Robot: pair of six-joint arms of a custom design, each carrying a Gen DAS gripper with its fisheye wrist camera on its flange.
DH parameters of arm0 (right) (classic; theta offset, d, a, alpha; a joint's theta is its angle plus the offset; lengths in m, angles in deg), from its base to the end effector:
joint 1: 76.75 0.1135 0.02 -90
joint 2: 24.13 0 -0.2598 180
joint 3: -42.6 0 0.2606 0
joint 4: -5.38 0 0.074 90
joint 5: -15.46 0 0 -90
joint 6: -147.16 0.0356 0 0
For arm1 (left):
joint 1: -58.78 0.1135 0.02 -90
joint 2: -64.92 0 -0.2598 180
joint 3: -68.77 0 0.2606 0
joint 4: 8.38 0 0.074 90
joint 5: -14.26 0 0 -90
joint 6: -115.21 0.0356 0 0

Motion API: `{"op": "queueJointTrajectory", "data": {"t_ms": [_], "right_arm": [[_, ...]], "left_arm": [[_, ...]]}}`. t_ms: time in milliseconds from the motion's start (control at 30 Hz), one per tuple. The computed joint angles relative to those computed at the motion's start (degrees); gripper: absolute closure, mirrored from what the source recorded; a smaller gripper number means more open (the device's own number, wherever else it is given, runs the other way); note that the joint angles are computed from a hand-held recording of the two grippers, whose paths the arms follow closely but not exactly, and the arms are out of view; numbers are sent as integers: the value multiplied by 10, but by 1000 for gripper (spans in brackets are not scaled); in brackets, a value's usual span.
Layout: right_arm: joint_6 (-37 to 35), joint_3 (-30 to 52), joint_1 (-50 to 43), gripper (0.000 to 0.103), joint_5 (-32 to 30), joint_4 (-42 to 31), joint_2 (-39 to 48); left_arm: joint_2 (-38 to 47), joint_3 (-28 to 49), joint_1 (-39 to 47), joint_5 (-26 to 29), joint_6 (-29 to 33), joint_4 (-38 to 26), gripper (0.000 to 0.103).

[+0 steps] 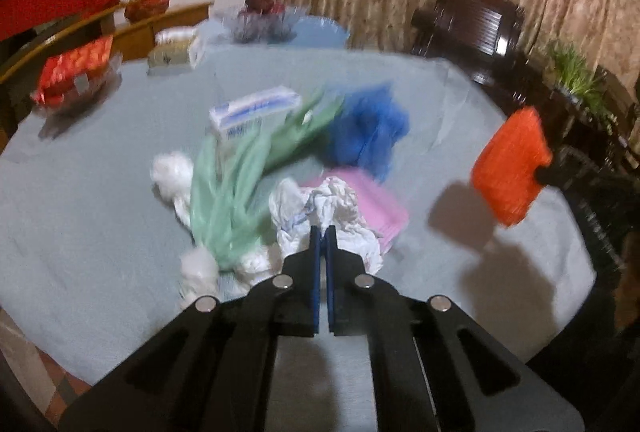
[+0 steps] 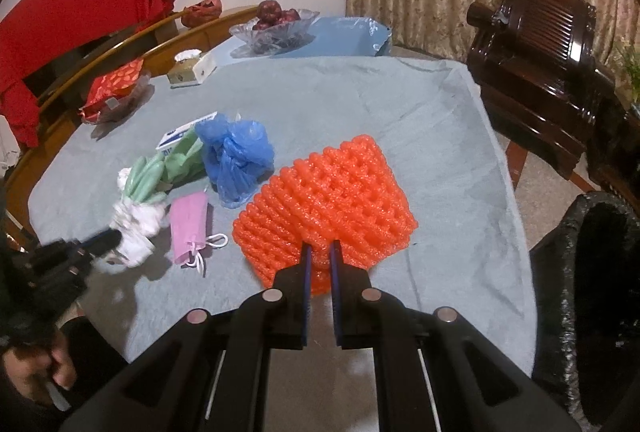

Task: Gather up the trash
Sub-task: 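Lift and carry the tissue and orange net toward the black bin with both tools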

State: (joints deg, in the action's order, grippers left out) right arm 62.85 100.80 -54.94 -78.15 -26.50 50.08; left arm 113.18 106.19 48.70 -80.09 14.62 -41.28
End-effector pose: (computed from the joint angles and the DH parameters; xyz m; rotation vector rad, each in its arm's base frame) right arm 0.2529 0.1036 0.2104 -0.3692 2.3976 0.2962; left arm 0.1798 -0.0292 0.1826 -0.0482 2.3328 -0.0916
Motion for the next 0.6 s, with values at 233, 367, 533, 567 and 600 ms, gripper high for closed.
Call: {"op": "queueJointTrajectory", "data": {"t_ms": [233,367,533,567,600], "right_arm": [[-21,3,-30,94,0,-49,-75],[-49,2,-81,94,-14,-86,-122],[-114,1,-202,94,-54,-129,-167],[-126,2,-226,94,-64,-135,-170],[-140,2,-256,94,-77,-140,-172]], "left_arm": [[-6,84,-100,-71,-27,-42,101],[45,121,-165,-107,-53,-25,101],[156,181,-280,-159,-96,19,101],[182,197,-299,-165,-102,28,101],[207,213,-318,-167,-110,35,101]]}}
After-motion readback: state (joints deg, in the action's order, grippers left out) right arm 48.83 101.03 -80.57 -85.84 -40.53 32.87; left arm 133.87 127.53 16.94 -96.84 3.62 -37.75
